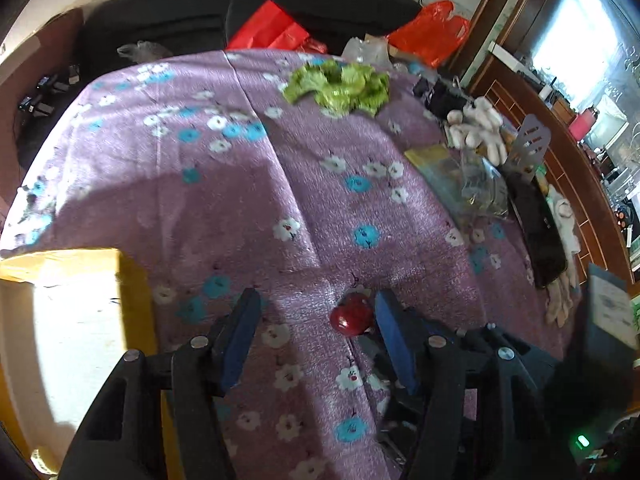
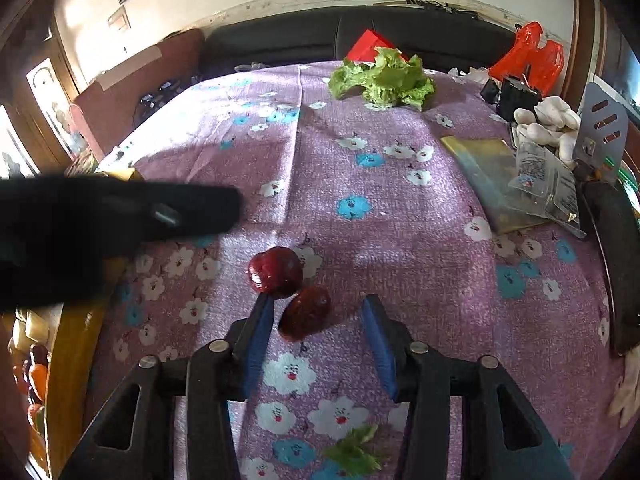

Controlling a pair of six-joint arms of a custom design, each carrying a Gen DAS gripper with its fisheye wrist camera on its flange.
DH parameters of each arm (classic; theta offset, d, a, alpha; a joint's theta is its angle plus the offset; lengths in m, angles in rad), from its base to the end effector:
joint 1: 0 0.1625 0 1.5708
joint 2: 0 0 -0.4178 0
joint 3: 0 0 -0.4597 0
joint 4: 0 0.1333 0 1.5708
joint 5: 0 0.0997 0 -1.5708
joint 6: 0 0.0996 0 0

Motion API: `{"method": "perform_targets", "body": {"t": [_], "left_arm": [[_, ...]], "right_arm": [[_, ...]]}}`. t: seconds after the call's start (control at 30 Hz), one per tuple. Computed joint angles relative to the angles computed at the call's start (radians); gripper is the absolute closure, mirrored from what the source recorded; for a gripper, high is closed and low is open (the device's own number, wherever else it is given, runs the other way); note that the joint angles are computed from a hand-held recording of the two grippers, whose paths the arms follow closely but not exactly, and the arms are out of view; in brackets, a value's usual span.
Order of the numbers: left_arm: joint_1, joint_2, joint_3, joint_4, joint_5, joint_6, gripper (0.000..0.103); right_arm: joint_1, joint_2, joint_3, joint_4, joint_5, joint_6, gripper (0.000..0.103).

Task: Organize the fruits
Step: 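Move both open tools toward the red plum and date on the cloth, then grasp the red date with the right tool while the left tool grasps the red plum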

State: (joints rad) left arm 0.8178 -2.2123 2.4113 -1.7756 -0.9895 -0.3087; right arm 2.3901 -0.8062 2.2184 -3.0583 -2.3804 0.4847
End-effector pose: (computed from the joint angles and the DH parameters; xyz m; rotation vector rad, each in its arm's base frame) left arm -0.0685 -0.3480 0.3237 0.5738 2.5505 -0.4024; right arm 0.3826 -0.2737 -0.0509 0.3687 -2.4206 0.7098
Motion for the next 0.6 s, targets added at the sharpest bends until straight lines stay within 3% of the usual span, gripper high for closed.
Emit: {"method": "perform_targets", "body": {"t": [0.03,0.07,0.13,0.33,0.4,0.43,0.47,0.5,0.6], "left_arm": [[0.006,0.008,0.004,-0.012,-0.003,0.006,0.044],[0.01,0.015,0.007,-0.02,-0.005,0.01,0.044],[0.014,0.028,0.014,-0.033,-0.003,0.016,0.044],[0.024,0.058,0.035,-0.064,-0.021,0.037,0.044],[0.013,0.064,0.046,-0.061,-0.004,0.044,0.061],[0.011,0.068,0.05,-0.068,-0.009,0.057,0.064],[0.01,0.07,0.052,-0.074,-0.02,0.065,0.074],[0.002,0.071,0.055,-0.074,-0.025,0.069,0.078],[-0.06,0.048,0.082,-0.036,0.049,0.05,0.078]], "right_arm": [[0.0,-0.003,0.002,0.001,0.009,-0.002,0.08],[-0.001,0.001,0.0,0.003,0.009,-0.001,0.082],[0.007,0.005,0.0,0.016,-0.015,0.003,0.083],[-0.002,-0.025,0.04,-0.021,0.017,0.013,0.083],[-0.001,-0.048,0.059,-0.011,0.027,0.027,0.083],[0.002,-0.055,0.065,-0.004,0.025,0.034,0.083],[0.003,-0.066,0.073,0.003,0.024,0.042,0.083],[0.002,-0.073,0.079,0.005,0.026,0.047,0.083],[0.006,-0.094,0.096,0.02,0.016,0.068,0.083]]}}
